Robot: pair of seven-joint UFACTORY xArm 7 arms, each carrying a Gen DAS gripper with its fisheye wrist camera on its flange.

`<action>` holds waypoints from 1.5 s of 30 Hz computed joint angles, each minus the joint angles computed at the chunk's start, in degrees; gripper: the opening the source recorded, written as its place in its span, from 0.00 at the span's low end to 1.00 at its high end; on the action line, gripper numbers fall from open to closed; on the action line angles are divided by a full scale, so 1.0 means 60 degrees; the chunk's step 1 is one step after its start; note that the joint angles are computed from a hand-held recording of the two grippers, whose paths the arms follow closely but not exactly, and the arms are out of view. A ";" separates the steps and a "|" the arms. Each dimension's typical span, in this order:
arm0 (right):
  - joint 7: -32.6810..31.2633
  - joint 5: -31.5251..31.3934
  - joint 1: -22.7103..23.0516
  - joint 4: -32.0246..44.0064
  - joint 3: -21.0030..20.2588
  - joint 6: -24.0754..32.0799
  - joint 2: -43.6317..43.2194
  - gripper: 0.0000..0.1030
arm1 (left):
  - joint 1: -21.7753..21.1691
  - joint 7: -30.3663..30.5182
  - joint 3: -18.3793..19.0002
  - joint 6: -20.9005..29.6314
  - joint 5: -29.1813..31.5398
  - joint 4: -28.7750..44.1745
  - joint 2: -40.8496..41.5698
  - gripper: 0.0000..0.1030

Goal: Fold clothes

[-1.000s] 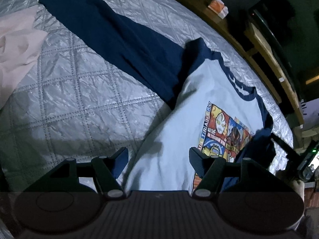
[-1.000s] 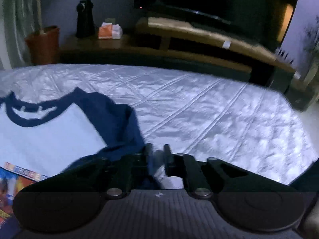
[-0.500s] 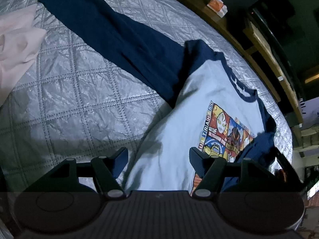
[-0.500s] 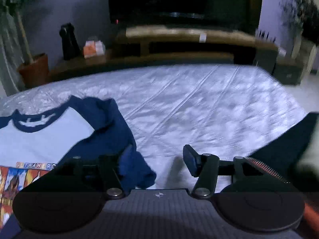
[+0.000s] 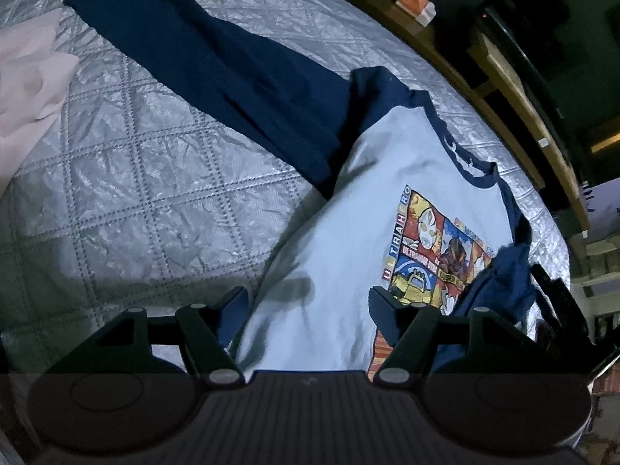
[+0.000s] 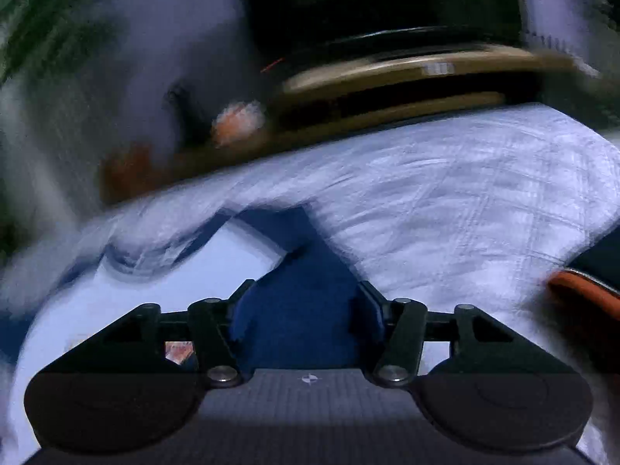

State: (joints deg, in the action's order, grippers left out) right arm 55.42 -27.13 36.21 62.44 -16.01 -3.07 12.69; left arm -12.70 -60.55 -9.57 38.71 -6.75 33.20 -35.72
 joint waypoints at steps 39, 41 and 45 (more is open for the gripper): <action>0.1615 -0.2349 -0.1883 0.1077 0.2238 0.0246 0.0602 0.81 | 0.0445 -0.0713 -0.0404 0.0460 0.0752 0.0180 -0.0078 0.64; 0.2876 -0.3458 -0.0401 0.1117 0.0630 0.1552 0.0351 0.71 | 0.0679 -0.1070 -0.0488 0.0803 0.1016 0.0149 -0.0310 0.63; 0.3196 -0.4196 0.1221 0.1238 -0.0682 0.3065 -0.0085 0.74 | 0.1265 -0.1837 -0.0599 0.1478 0.1627 0.0067 -0.0937 0.63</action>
